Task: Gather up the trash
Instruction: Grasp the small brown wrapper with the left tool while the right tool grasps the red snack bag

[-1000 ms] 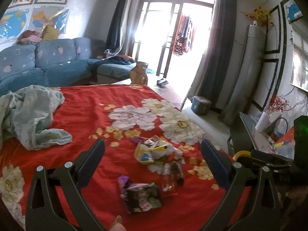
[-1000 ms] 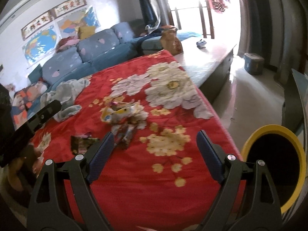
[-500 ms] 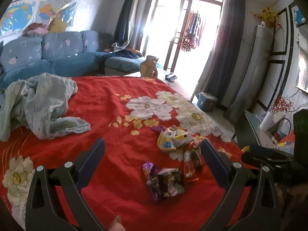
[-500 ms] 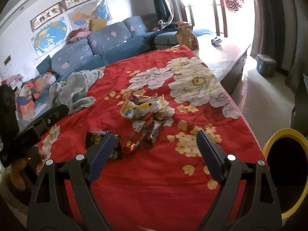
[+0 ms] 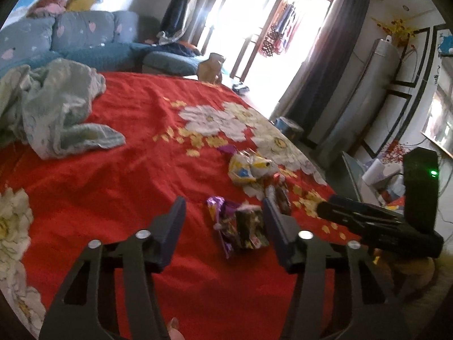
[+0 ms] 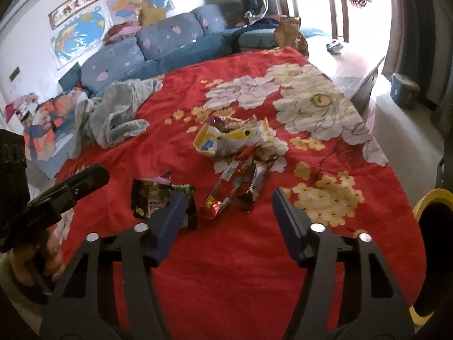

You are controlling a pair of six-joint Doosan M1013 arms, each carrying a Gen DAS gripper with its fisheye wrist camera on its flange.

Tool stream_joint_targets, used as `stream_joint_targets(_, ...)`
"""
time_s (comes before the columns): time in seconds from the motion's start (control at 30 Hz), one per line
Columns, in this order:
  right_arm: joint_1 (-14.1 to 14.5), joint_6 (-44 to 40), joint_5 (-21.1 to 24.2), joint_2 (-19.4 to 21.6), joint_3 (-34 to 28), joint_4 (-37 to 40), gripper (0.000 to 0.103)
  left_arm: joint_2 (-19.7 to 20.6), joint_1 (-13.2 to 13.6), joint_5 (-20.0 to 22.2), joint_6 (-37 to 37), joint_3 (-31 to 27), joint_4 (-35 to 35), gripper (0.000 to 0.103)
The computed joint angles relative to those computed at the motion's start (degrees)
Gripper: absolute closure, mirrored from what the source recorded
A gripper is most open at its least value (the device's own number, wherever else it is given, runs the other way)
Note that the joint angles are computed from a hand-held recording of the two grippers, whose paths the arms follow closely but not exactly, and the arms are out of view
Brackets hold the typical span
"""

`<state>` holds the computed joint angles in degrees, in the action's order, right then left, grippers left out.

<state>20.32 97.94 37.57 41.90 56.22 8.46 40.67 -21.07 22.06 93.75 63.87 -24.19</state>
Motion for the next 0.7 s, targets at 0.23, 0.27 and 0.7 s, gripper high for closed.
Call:
stream_joint_targets(0.23,-0.09,-2.49,4.22,2.25,-3.06,3.04,0.074,1.12,0.59,4.65,9.31,-1.05,-11.99,0.065)
stream_joint_targets(0.27,-0.08,-2.85,4.43,2.35,-3.17,3.48,0.075,1.30,0.60,5.15,9.16,-1.33,-11.84,0.066)
stream_joint_targets(0.7,-0.05,-4.50,9.75,6.25,-8.42,6.48,0.076,3.03,0.06,8.15,8.81,-3.90,-9.32,0.076)
